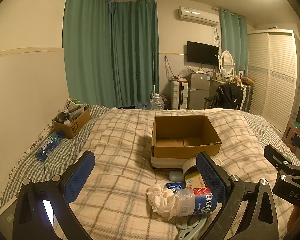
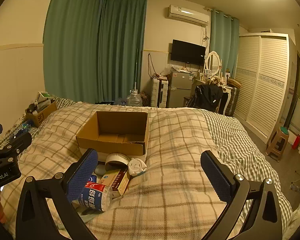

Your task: Organize objects

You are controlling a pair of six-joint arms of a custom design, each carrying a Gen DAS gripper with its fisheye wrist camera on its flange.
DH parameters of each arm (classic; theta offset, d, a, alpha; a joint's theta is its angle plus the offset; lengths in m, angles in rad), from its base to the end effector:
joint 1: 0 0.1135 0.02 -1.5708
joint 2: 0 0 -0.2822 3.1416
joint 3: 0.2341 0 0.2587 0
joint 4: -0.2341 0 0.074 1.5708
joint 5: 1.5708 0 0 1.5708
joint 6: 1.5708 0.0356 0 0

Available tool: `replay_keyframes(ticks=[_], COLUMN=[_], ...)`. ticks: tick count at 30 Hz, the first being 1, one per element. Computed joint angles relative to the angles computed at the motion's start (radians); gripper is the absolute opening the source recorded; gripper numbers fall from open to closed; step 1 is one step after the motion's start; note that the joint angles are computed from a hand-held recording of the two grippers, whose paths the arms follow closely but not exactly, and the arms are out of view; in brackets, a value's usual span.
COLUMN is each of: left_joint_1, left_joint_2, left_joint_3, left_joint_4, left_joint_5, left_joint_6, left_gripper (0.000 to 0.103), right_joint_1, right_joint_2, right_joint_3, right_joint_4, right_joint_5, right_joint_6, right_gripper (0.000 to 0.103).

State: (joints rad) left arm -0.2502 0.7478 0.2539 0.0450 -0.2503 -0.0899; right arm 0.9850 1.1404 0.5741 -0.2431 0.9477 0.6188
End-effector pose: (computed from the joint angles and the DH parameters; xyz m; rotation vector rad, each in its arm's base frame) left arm 0.1580 -0.0313 0.1919 0.0026 2.0049 0.0353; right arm 0.1414 0.1608 0.2170 0.0389 2.0091 -0.1357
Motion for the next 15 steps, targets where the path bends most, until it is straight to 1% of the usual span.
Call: replay_keyframes(ticks=[7, 15], left_joint_1=[-0.011, -0.018], left_joint_2=[-0.006, -0.009], left_joint_3=[-0.005, -0.007], left_joint_4=[-0.001, -0.007], left_joint_5=[-0.008, -0.009], left_joint_6=[-0.002, -0.007], left_gripper=[0.103, 0.103], right_joint_1=[0.018, 0.024], right_joint_2=[0.001, 0.009], right_joint_3=[0.003, 0.005], right_joint_4=[-0.023, -0.016], right_joint_5=[0.017, 0.021], right_joint_6=[0.02, 0.015], right_gripper=[0.103, 0.103])
